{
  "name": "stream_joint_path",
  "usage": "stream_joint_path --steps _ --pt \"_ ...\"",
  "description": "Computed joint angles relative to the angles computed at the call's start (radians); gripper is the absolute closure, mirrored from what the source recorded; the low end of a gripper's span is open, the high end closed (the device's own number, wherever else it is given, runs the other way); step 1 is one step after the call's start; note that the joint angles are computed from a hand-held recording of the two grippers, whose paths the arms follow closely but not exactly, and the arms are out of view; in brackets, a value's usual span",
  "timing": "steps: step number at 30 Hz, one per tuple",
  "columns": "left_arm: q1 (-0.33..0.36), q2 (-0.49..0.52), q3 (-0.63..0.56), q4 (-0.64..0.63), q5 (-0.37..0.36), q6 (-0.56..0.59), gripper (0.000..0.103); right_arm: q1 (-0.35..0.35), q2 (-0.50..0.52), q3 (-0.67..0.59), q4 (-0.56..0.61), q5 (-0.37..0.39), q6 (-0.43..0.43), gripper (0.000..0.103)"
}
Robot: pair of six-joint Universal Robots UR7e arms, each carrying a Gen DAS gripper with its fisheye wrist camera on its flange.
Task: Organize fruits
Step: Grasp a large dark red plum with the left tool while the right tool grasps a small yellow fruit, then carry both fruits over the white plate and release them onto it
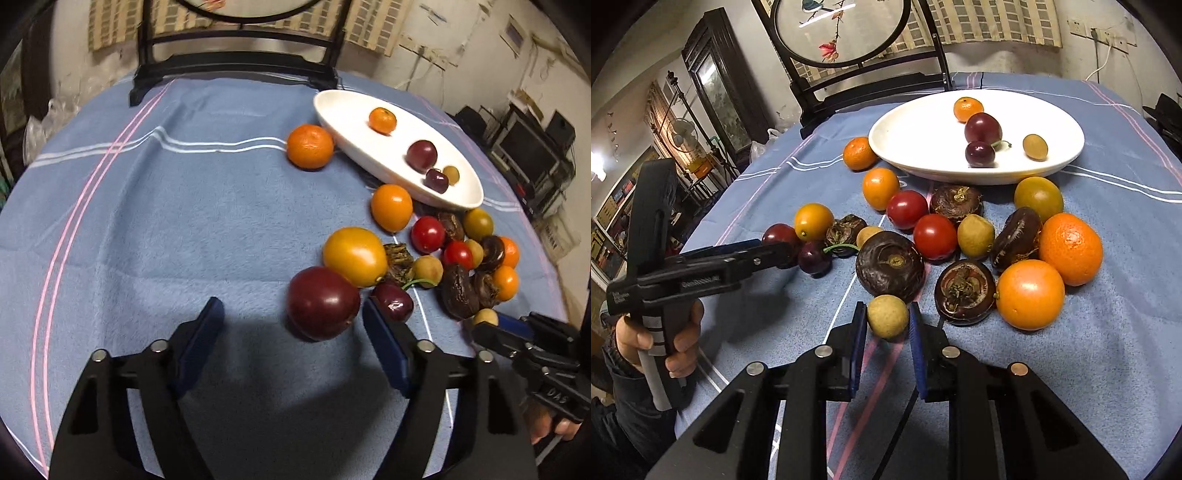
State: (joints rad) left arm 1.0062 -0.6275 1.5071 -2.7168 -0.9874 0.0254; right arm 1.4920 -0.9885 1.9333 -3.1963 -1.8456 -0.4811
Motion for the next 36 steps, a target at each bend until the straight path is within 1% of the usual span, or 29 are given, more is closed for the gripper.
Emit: stream_joint_path --steps 1,3,4,5,6,8,12,13,14,16,19,21,22,24,25,27,28,30,31,33,36 --pt "-0.004 0.008 -0.001 -0.011 0.013 0.014 0.033 0.0 0.0 0.0 0.0 -0.001 -0.002 0.08" --pt "-0.012 0.021 0.005 -0.052 0.035 0.056 0.041 0.001 0.002 -0.001 -0.002 -0.001 -0.004 0.08" --pt "-0.015 0.026 0.009 -0.071 0.04 0.075 0.047 0.001 0.001 -0.001 -0.002 0.0 -0.004 0.08" --pt "-0.016 0.028 0.012 -0.085 0.036 0.099 0.059 -0.001 0.001 -0.001 -0.001 0.002 -0.003 0.08" --pt "-0.014 0.023 0.016 -0.083 0.009 0.105 0.064 -0.002 0.0 -0.002 0.002 0.005 0.0 0.08" --pt "-0.009 0.013 0.02 -0.074 -0.017 0.064 0.065 -0.005 -0.002 -0.001 0.004 0.012 0.004 0.08" --pt "-0.015 -0.01 0.033 -0.088 -0.008 -0.004 0.065 -0.002 -0.014 0.013 -0.017 0.024 0.004 0.08" --pt "-0.019 -0.019 0.041 -0.099 -0.015 -0.01 0.065 0.0 -0.024 0.023 -0.022 0.041 -0.002 0.08" --pt "-0.025 -0.03 0.05 -0.112 -0.029 -0.011 0.065 0.002 -0.036 0.033 -0.028 0.063 -0.01 0.08" --pt "-0.045 -0.041 0.051 -0.117 -0.032 0.009 0.065 0.01 -0.053 0.041 -0.043 0.081 -0.024 0.08" --pt "-0.075 -0.027 0.018 -0.107 -0.016 0.06 0.065 0.033 -0.066 0.02 -0.073 0.07 -0.05 0.08" --pt "-0.095 0.006 -0.041 -0.095 -0.013 0.098 0.065 0.051 -0.06 -0.019 -0.095 0.034 -0.063 0.08" --pt "-0.099 0.019 -0.062 -0.092 -0.01 0.106 0.065 0.057 -0.055 -0.039 -0.1 0.02 -0.066 0.08" --pt "-0.104 0.069 -0.139 -0.075 -0.008 0.12 0.065 0.065 -0.032 -0.093 -0.112 -0.011 -0.079 0.08" --pt "-0.103 0.092 -0.176 -0.055 -0.013 0.117 0.064 0.065 -0.014 -0.121 -0.126 -0.033 -0.089 0.08" --pt "-0.093 0.15 -0.281 0.036 -0.026 0.078 0.064 0.056 0.021 -0.176 -0.134 -0.064 -0.087 0.08" --pt "-0.088 0.177 -0.326 0.079 -0.026 0.059 0.064 0.048 0.031 -0.194 -0.124 -0.069 -0.075 0.08" --pt "-0.079 0.242 -0.429 0.16 0.006 0.025 0.064 0.028 0.056 -0.233 -0.092 -0.085 -0.045 0.08" --pt "-0.077 0.264 -0.462 0.181 0.017 0.021 0.064 0.023 0.065 -0.246 -0.077 -0.092 -0.039 0.08" --pt "-0.068 0.301 -0.517 0.208 0.014 0.02 0.064 0.013 0.072 -0.261 -0.058 -0.095 -0.038 0.08" --pt "-0.064 0.345 -0.583 0.236 0.022 0.028 0.064 -0.004 0.073 -0.27 -0.033 -0.07 -0.01 0.08"
